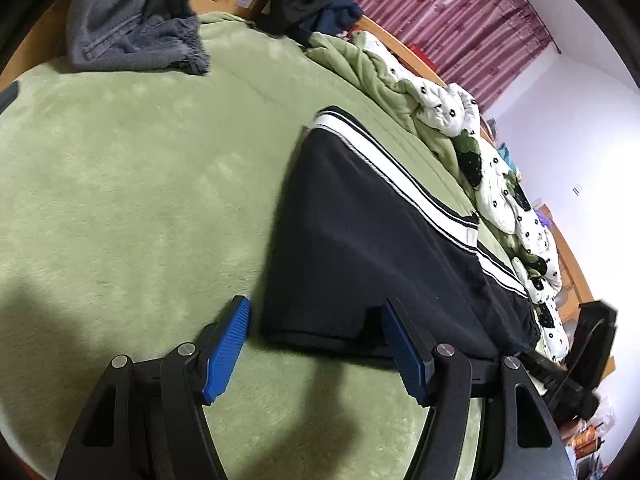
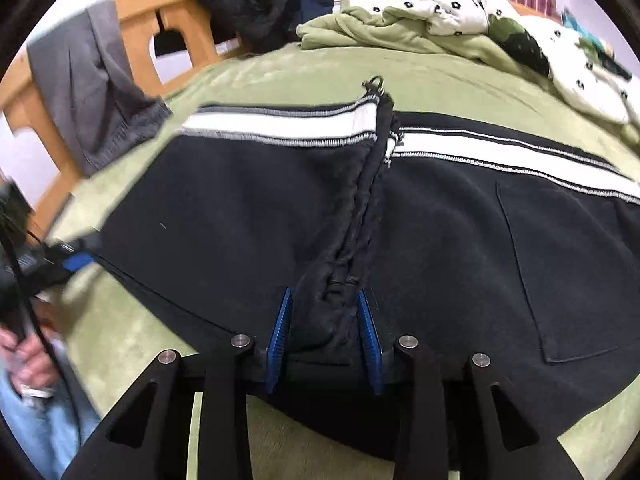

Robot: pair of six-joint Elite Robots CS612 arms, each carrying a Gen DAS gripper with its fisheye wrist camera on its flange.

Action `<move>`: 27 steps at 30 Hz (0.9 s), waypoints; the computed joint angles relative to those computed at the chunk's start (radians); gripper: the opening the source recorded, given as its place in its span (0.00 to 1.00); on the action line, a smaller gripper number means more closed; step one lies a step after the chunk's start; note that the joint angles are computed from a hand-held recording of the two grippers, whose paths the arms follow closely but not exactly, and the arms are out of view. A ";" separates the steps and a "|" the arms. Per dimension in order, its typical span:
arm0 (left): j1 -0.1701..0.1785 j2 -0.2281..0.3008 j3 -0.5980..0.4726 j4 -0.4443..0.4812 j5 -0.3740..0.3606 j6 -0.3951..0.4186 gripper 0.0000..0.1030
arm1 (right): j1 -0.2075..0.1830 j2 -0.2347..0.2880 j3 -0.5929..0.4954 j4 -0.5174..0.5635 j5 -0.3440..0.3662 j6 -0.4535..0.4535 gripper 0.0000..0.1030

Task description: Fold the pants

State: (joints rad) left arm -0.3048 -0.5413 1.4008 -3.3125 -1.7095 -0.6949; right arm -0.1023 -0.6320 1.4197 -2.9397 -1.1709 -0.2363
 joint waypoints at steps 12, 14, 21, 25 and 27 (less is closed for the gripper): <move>-0.050 -0.020 -0.004 0.063 0.244 0.035 0.18 | -0.096 0.032 -0.062 -0.233 -0.154 0.075 0.52; -0.082 -0.036 -0.001 0.085 0.371 0.110 0.16 | -0.121 0.044 -0.097 -0.122 -0.095 0.104 0.52; -0.135 -0.070 -0.056 0.103 0.477 0.205 0.13 | -0.148 0.093 -0.133 -0.026 -0.085 0.018 0.51; -0.163 -0.069 -0.122 0.071 0.391 0.310 0.12 | -0.171 0.064 -0.092 -0.013 -0.026 -0.033 0.50; -0.183 -0.056 -0.174 0.092 0.348 0.366 0.12 | -0.196 0.054 -0.074 -0.020 0.025 -0.012 0.48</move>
State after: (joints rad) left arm -0.4879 -0.5969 1.2267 -3.2210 -1.3611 -0.3293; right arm -0.2979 -0.5783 1.3460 -2.9594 -1.1461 -0.2481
